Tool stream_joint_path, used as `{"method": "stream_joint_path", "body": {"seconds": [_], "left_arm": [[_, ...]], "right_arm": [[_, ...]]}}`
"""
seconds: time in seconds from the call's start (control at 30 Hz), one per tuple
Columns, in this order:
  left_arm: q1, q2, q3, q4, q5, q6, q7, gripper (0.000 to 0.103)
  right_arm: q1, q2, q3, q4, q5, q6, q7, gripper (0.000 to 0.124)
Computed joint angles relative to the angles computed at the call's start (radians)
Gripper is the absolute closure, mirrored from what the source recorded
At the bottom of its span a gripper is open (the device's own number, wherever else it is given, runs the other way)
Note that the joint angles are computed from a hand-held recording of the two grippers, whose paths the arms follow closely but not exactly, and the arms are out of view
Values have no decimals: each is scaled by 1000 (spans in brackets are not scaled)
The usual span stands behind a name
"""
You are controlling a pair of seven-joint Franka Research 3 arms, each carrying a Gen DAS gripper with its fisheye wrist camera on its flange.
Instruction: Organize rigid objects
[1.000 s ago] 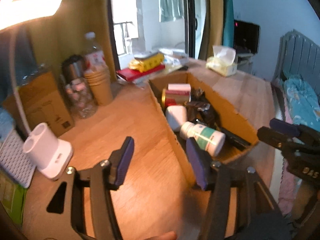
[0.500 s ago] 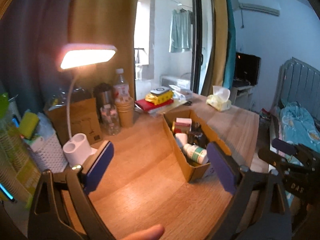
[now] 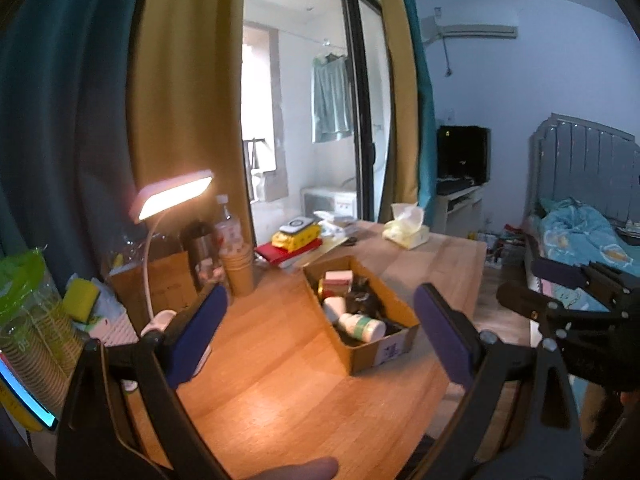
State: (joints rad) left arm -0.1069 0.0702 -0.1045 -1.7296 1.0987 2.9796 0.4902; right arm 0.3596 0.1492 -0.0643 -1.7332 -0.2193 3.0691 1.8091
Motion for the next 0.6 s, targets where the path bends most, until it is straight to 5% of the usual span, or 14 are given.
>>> {"method": "stream_joint_path", "body": {"seconds": [0.13,0.6], "left_arm": [[-1,-15,4,-1,95,6,-98,7],[2,-2,-5,-1,2,-25,-31,7]], "right_arm": [[17,-25,-29,-20,-69,15,67,59],[-8,-16,-14,-13,-104,11,118,59]]}}
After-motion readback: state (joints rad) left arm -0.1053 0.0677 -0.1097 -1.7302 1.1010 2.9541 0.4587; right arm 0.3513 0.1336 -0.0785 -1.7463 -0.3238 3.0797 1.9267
